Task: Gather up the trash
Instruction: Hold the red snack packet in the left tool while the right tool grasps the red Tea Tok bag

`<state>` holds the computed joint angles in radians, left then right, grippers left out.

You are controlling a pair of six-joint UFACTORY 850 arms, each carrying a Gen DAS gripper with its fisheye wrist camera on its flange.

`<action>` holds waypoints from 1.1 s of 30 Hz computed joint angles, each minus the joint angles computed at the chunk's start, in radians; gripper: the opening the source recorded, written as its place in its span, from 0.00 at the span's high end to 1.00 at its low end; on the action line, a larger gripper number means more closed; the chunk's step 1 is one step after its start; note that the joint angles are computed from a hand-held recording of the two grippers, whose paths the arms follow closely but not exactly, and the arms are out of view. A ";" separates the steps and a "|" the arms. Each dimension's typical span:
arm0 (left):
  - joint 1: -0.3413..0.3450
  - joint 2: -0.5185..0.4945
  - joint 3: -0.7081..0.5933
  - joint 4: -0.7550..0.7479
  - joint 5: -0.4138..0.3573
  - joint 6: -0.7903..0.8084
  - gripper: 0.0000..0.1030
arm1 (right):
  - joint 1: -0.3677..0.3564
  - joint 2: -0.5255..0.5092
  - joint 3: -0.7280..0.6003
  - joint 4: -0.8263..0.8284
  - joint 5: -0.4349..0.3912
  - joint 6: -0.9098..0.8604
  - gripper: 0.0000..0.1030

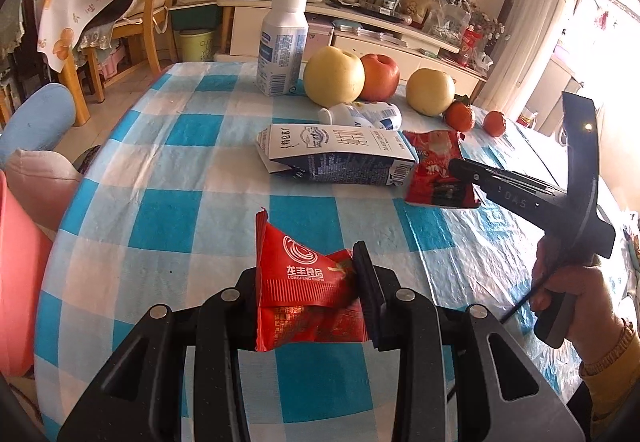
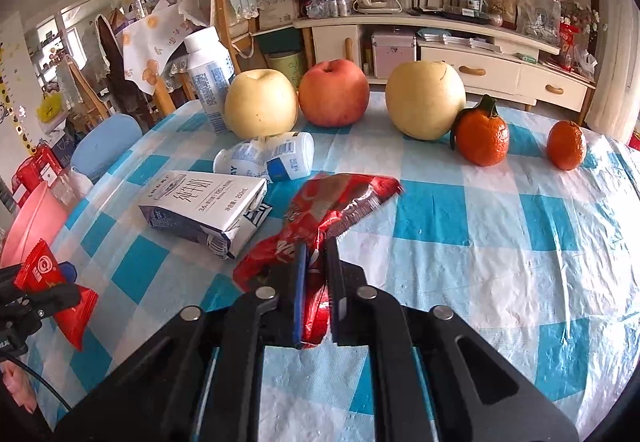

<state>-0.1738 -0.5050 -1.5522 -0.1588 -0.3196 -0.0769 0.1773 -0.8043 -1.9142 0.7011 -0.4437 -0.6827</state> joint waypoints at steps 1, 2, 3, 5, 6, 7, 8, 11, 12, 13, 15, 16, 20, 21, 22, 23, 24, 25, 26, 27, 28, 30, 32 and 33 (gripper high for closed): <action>0.001 0.001 0.000 0.006 0.002 -0.010 0.64 | 0.001 0.003 0.003 -0.002 0.002 -0.002 0.89; 0.004 0.000 -0.001 -0.008 0.002 -0.003 0.64 | 0.004 -0.001 -0.005 -0.043 -0.003 0.027 0.89; 0.005 0.000 -0.001 -0.006 0.003 -0.007 0.64 | 0.007 0.001 0.000 -0.081 0.006 0.065 0.88; 0.003 0.001 -0.001 0.049 0.005 -0.059 0.64 | 0.004 -0.004 -0.003 -0.094 0.000 0.108 0.85; 0.004 0.003 0.000 0.055 0.008 -0.063 0.64 | 0.003 -0.012 -0.016 -0.099 -0.018 0.122 0.80; 0.004 0.006 0.003 0.051 0.008 -0.061 0.64 | 0.004 -0.015 -0.021 -0.122 -0.015 0.154 0.71; 0.004 0.009 0.004 0.049 0.008 -0.060 0.64 | 0.005 -0.013 -0.018 -0.137 -0.005 0.184 0.42; 0.001 0.011 0.008 0.086 0.010 -0.090 0.64 | 0.004 -0.021 -0.033 -0.089 -0.017 0.175 0.22; 0.001 0.008 0.006 0.092 0.006 -0.096 0.64 | 0.007 -0.030 -0.050 -0.117 -0.027 0.207 0.21; 0.002 0.007 0.005 0.088 0.003 -0.094 0.64 | 0.009 -0.042 -0.070 -0.142 -0.042 0.240 0.20; 0.003 0.007 0.005 0.094 0.003 -0.100 0.64 | 0.011 -0.070 -0.112 -0.160 -0.080 0.297 0.15; 0.002 0.006 0.004 0.104 0.003 -0.108 0.64 | 0.009 -0.088 -0.138 -0.151 -0.108 0.308 0.14; 0.004 -0.003 -0.003 0.114 -0.008 -0.117 0.63 | 0.028 -0.120 -0.185 -0.247 -0.122 0.371 0.08; 0.004 -0.007 -0.006 0.121 -0.012 -0.124 0.63 | 0.032 -0.123 -0.187 -0.260 -0.119 0.366 0.08; 0.005 -0.011 -0.010 0.126 -0.017 -0.131 0.64 | 0.035 -0.123 -0.185 -0.268 -0.111 0.359 0.08; 0.005 -0.013 -0.011 0.128 -0.019 -0.136 0.64 | 0.038 -0.121 -0.180 -0.273 -0.104 0.351 0.09; 0.005 -0.014 -0.012 0.136 -0.020 -0.146 0.64 | 0.040 -0.122 -0.181 -0.287 -0.104 0.352 0.14; 0.006 -0.016 -0.014 0.137 -0.021 -0.149 0.64 | 0.041 -0.122 -0.182 -0.297 -0.105 0.340 0.20; 0.006 -0.017 -0.015 0.132 -0.020 -0.146 0.64 | 0.044 -0.120 -0.180 -0.318 -0.099 0.341 0.29; 0.007 -0.019 -0.016 0.124 -0.020 -0.140 0.64 | 0.047 -0.119 -0.179 -0.343 -0.097 0.348 0.29; 0.008 -0.019 -0.016 0.119 -0.020 -0.135 0.64 | 0.046 -0.119 -0.180 -0.337 -0.101 0.336 0.30; 0.008 -0.019 -0.016 0.100 -0.019 -0.117 0.64 | 0.044 -0.116 -0.175 -0.328 -0.103 0.313 0.33; 0.009 -0.019 -0.015 0.093 -0.024 -0.107 0.64 | 0.043 -0.103 -0.153 -0.312 -0.086 0.293 0.43; 0.008 -0.020 -0.017 0.100 -0.030 -0.111 0.64 | 0.042 -0.098 -0.145 -0.302 -0.080 0.279 0.46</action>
<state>-0.1661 -0.5250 -1.5688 -0.0588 -0.3496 -0.1882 0.2198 -0.9022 -2.0589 0.3993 -0.5234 -0.4040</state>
